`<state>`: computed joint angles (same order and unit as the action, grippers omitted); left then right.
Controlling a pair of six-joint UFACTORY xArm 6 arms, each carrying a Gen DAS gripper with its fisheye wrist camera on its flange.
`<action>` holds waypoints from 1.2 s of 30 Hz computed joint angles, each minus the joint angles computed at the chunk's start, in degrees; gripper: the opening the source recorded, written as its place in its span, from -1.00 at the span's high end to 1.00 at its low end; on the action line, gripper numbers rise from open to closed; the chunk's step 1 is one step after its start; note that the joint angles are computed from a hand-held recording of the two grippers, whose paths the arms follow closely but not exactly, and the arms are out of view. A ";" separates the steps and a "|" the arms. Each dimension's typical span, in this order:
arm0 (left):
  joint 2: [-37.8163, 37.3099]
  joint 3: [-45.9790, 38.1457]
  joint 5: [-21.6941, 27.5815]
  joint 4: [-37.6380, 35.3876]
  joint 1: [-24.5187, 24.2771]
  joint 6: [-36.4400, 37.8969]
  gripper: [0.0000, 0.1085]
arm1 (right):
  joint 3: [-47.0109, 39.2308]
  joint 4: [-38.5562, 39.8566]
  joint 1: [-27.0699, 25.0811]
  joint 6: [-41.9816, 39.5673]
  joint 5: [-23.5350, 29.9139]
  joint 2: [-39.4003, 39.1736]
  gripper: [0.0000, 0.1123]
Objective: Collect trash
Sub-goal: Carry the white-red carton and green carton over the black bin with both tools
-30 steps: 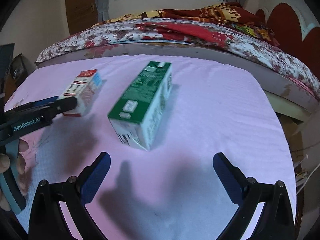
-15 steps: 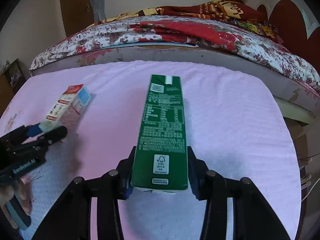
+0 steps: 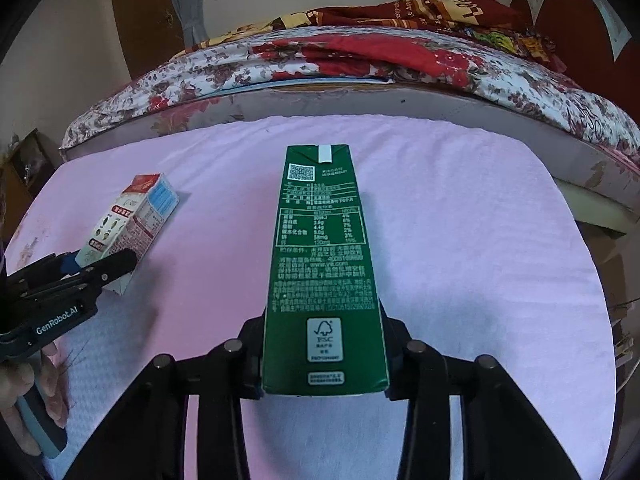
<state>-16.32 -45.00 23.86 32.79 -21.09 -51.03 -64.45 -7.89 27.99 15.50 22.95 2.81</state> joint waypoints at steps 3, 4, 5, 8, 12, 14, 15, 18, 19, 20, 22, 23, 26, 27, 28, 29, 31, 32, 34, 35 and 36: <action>-2.55 1.50 0.53 1.50 -1.77 -2.05 0.06 | 3.54 -0.60 -0.31 0.99 -0.65 -3.72 0.26; -3.47 1.81 1.21 2.16 -2.73 -2.53 0.06 | 4.39 -0.42 -0.35 1.00 -0.60 -4.76 0.26; -4.65 2.31 1.78 2.92 -3.81 -3.42 0.06 | 5.93 -0.71 -0.46 1.29 -0.48 -6.73 0.26; -7.88 3.30 4.31 5.42 -7.65 -6.27 0.06 | 10.03 -2.13 -0.74 2.74 -0.50 -12.05 0.26; -11.10 4.29 7.47 7.28 -13.47 -9.65 0.06 | 17.63 -2.87 -1.06 3.60 0.75 -22.49 0.26; -12.33 4.28 9.99 9.33 -17.34 -11.89 0.06 | 20.84 -3.87 -1.04 4.00 1.87 -27.18 0.26; -12.68 4.17 10.87 9.92 -18.85 -12.62 0.06 | 23.30 -4.79 -0.98 4.45 2.97 -30.93 0.26; -13.71 3.53 14.02 11.63 -24.31 -15.17 0.06 | 28.83 -5.35 -0.82 4.66 6.19 -40.26 0.26; -13.98 3.32 15.02 12.26 -26.04 -15.95 0.06 | 30.05 -5.51 -0.86 4.67 7.15 -42.61 0.26; -13.91 2.97 15.59 12.64 -27.16 -16.42 0.06 | 31.95 -5.44 -0.98 4.47 8.92 -46.59 0.26; -13.76 2.06 17.11 13.44 -30.80 -17.73 0.06 | 34.57 -5.06 -1.32 3.91 11.92 -52.55 0.26; -13.58 1.66 17.71 14.05 -32.33 -18.51 0.06 | 36.06 -5.01 -1.58 3.58 14.26 -56.67 0.26; -12.89 0.33 19.20 15.34 -35.95 -20.54 0.06 | 38.87 -4.42 -2.38 2.21 20.56 -66.23 0.26; -12.67 -0.08 19.47 15.57 -36.94 -21.23 0.06 | 39.40 -4.38 -2.64 1.80 22.36 -68.65 0.26; -12.48 -0.43 19.85 15.91 -37.91 -21.91 0.06 | 39.82 -4.34 -2.97 1.32 24.19 -71.04 0.26; -12.19 -0.88 20.18 16.17 -38.95 -22.38 0.06 | 40.26 -3.90 -3.66 0.39 26.18 -73.69 0.26; -11.38 -1.87 20.76 16.91 -40.99 -23.32 0.06 | 41.16 -3.70 -4.42 -0.57 30.26 -79.26 0.26; -10.77 -2.50 21.13 17.35 -42.09 -23.71 0.06 | 41.45 -3.40 -5.14 -1.40 32.60 -82.28 0.26; -9.82 -3.37 21.23 18.01 -43.86 -24.41 0.06 | 41.68 -2.23 -6.98 -3.19 35.62 -86.34 0.26; -9.25 -3.91 21.49 18.32 -44.74 -24.66 0.06 | 41.71 -1.58 -8.21 -4.42 37.26 -88.39 0.26; -8.63 -4.51 21.68 18.63 -45.48 -24.79 0.06 | 41.78 -0.86 -9.84 -5.96 39.03 -90.84 0.26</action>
<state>-24.95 -49.52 45.55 51.42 -66.57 -75.82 -22.68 -8.75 18.15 9.54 61.98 -88.03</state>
